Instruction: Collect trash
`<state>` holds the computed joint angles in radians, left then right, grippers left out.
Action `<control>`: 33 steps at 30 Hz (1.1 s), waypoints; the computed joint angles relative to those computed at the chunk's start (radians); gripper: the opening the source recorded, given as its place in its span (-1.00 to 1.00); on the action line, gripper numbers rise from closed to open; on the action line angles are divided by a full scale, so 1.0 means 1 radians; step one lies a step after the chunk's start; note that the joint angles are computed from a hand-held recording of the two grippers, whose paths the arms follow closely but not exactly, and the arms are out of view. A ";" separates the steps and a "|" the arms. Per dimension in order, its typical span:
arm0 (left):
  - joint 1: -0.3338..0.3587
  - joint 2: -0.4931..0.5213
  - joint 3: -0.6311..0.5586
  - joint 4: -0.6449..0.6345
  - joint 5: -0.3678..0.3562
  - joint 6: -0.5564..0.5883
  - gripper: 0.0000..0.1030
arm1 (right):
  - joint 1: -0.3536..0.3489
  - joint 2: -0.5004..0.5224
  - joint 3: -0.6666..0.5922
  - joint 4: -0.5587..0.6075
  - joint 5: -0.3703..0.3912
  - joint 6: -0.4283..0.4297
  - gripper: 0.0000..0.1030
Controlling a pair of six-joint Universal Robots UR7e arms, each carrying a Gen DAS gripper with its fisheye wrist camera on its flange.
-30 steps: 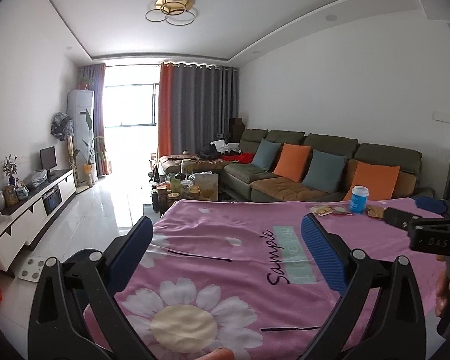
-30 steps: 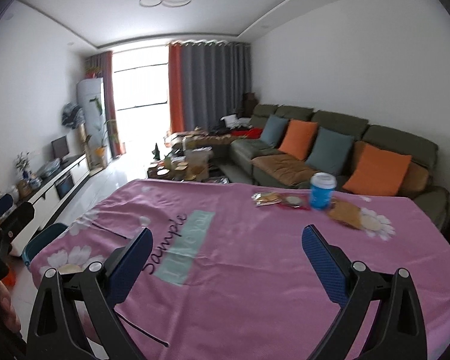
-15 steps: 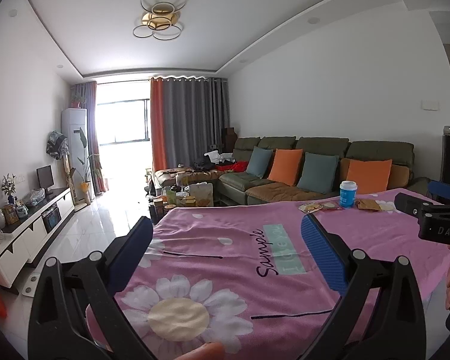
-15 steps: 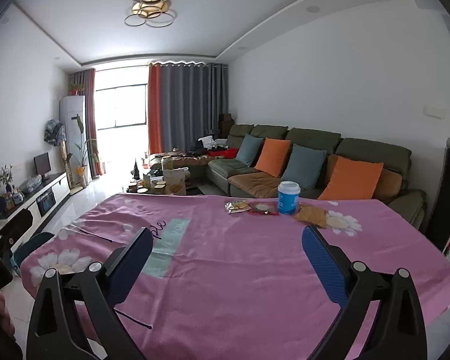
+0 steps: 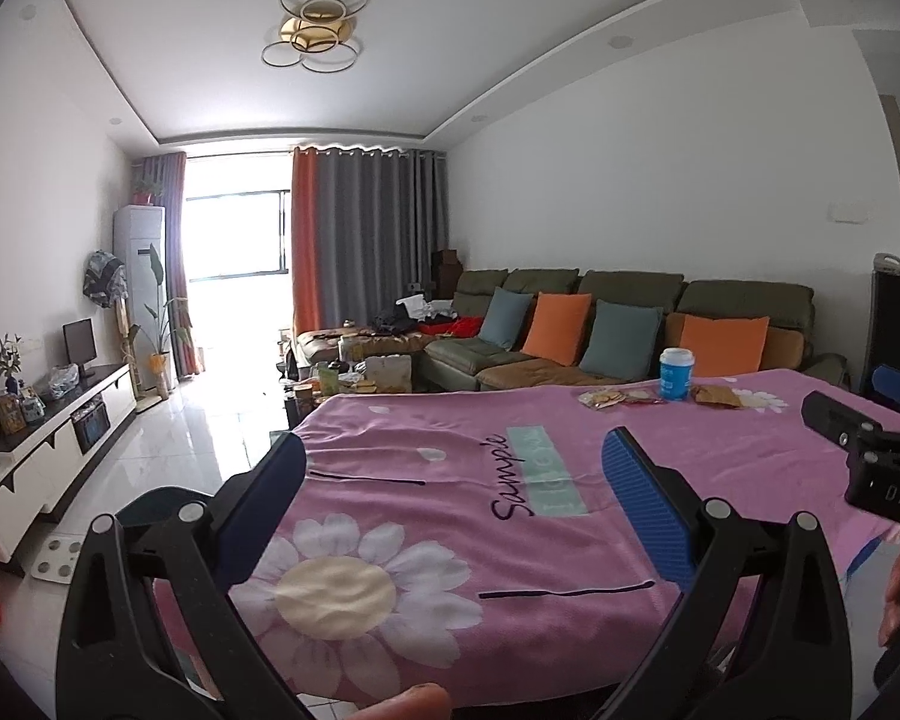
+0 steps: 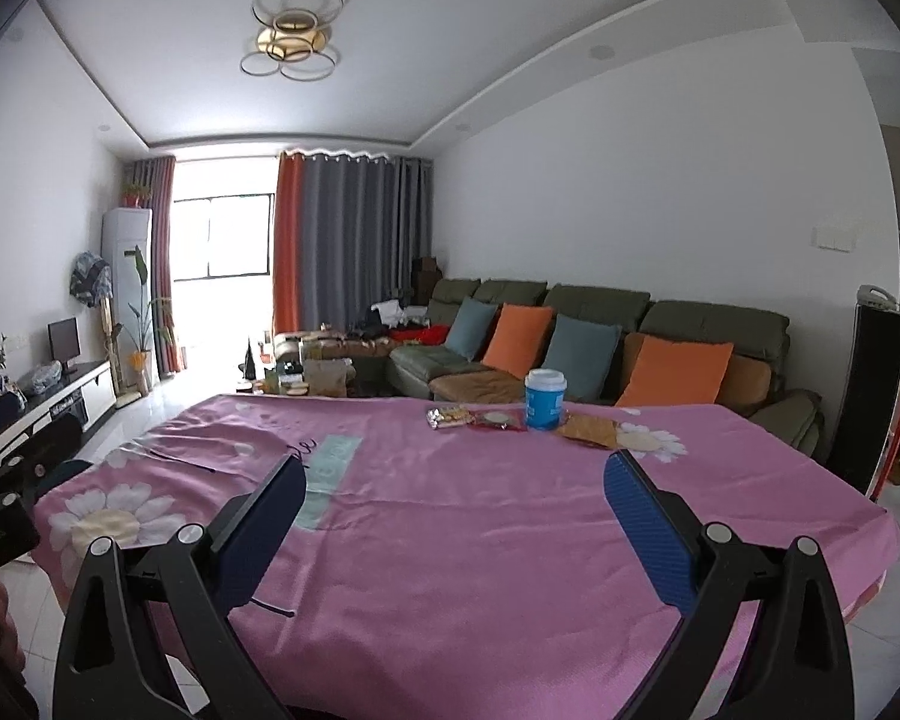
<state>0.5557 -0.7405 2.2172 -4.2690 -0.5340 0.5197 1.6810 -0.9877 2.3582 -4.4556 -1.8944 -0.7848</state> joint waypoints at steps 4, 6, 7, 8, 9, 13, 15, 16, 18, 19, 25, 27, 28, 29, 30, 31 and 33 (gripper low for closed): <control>-0.004 0.002 0.014 -0.015 -0.015 -0.012 0.89 | 0.003 0.020 0.004 -0.037 0.015 -0.013 0.87; 0.002 0.001 0.016 -0.013 -0.021 -0.023 0.89 | 0.008 0.020 0.000 -0.031 0.007 -0.012 0.87; 0.003 0.003 0.015 -0.019 -0.020 -0.022 0.89 | 0.008 0.018 -0.003 -0.027 0.011 -0.012 0.87; 0.002 0.005 0.012 -0.020 -0.015 -0.021 0.89 | 0.008 0.022 -0.005 -0.027 0.011 -0.011 0.87; 0.003 0.006 0.013 -0.024 -0.015 -0.021 0.89 | 0.010 0.024 -0.011 -0.023 0.008 -0.011 0.87; 0.002 0.007 0.017 -0.033 -0.014 -0.020 0.89 | 0.012 0.028 -0.011 -0.030 0.010 -0.016 0.87; 0.004 0.008 0.018 -0.034 -0.016 -0.020 0.89 | 0.013 0.034 -0.011 -0.039 0.011 -0.023 0.87; 0.001 0.007 0.020 -0.032 -0.014 -0.022 0.89 | 0.014 0.039 -0.008 -0.047 0.011 -0.025 0.87; 0.002 0.008 0.021 -0.038 -0.017 -0.021 0.89 | 0.015 0.040 -0.006 -0.048 0.012 -0.025 0.87; 0.003 0.010 0.021 -0.043 -0.018 -0.019 0.89 | 0.015 0.040 -0.004 -0.052 0.012 -0.027 0.87; 0.001 0.009 0.030 -0.049 -0.021 -0.021 0.89 | 0.015 0.043 0.004 -0.067 0.010 -0.028 0.87; 0.002 0.012 0.032 -0.052 -0.023 -0.017 0.89 | 0.015 0.043 0.004 -0.065 0.006 -0.028 0.87; 0.002 0.012 0.035 -0.053 -0.025 -0.018 0.89 | 0.016 0.042 0.004 -0.065 0.004 -0.028 0.87; 0.004 0.013 0.035 -0.055 -0.029 -0.016 0.89 | 0.016 0.041 0.005 -0.065 0.003 -0.027 0.87; 0.003 0.013 0.036 -0.050 -0.029 -0.018 0.89 | 0.016 0.040 0.005 -0.064 0.002 -0.027 0.87; 0.004 0.013 0.037 -0.044 -0.032 -0.020 0.89 | 0.016 0.038 0.006 -0.061 0.000 -0.026 0.87; 0.004 0.014 0.039 -0.043 -0.036 -0.019 0.89 | 0.017 0.036 0.006 -0.059 -0.003 -0.023 0.87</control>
<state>0.5595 -0.7260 2.2566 -4.3121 -0.5704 0.5012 1.6982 -0.9521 2.3639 -4.5144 -1.8975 -0.8080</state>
